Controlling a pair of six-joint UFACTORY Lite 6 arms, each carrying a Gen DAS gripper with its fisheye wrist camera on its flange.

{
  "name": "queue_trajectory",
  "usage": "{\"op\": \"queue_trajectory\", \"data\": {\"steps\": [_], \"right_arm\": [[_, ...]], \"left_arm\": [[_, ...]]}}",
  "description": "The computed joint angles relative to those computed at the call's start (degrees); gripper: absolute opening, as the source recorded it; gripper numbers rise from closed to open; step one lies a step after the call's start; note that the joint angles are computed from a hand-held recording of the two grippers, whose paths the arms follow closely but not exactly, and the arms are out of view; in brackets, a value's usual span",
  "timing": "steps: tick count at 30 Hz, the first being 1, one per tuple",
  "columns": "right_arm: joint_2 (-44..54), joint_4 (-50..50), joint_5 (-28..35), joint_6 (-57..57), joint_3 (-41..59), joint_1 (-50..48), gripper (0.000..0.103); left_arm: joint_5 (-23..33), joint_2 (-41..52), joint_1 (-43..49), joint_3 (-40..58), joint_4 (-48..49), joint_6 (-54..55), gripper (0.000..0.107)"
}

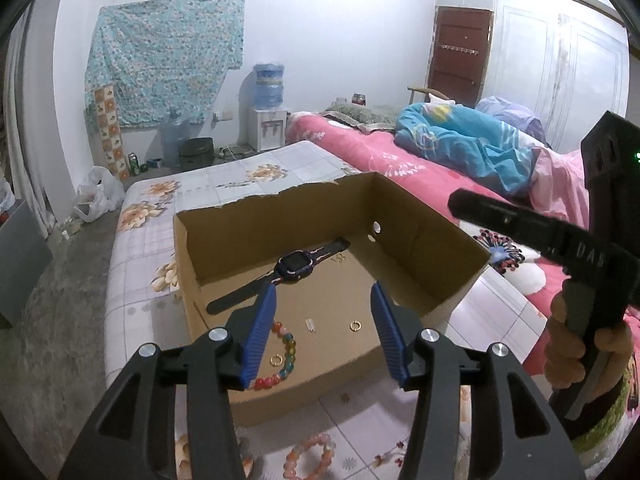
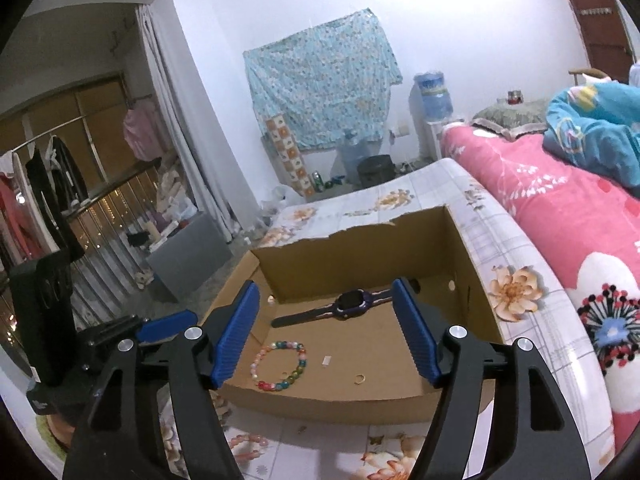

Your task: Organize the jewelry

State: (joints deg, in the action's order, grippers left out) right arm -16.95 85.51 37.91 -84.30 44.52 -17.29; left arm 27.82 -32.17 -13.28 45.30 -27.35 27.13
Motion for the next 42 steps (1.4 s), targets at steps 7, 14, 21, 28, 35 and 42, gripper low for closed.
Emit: {"op": "queue_trajectory", "data": {"steps": [7,14,21,28,35,42], "right_arm": [[-4.6,-1.6,-0.4,2.5,-1.7,1.1,0.073],[-7.2,-2.4,-0.5,3.6,-3.3,1.4,0.077],[-8.5,-2.9,-0.4,3.7,-4.0,1.6,0.079],[-9.0,-3.3,-0.9,4.1,-4.1,1.9,0.079],[-9.5,-4.2,-0.8,5.1,-3.9,2.0,0.079],[-9.5,-4.2,0.0,5.3,-4.1,2.1,0.079]], "left_arm": [[3.7,-5.0,3.9,-2.6,-4.5,4.7,0.049],[5.1,-7.0,5.5,-3.9,-6.2,6.9,0.051],[6.6,-9.6,6.6,-5.5,-6.8,7.5,0.051],[6.9,-10.0,7.2,-5.9,-7.5,8.3,0.051],[7.4,-10.0,7.9,-5.9,-8.2,9.2,0.051],[7.9,-10.8,8.0,-6.5,-7.9,8.9,0.052]]}}
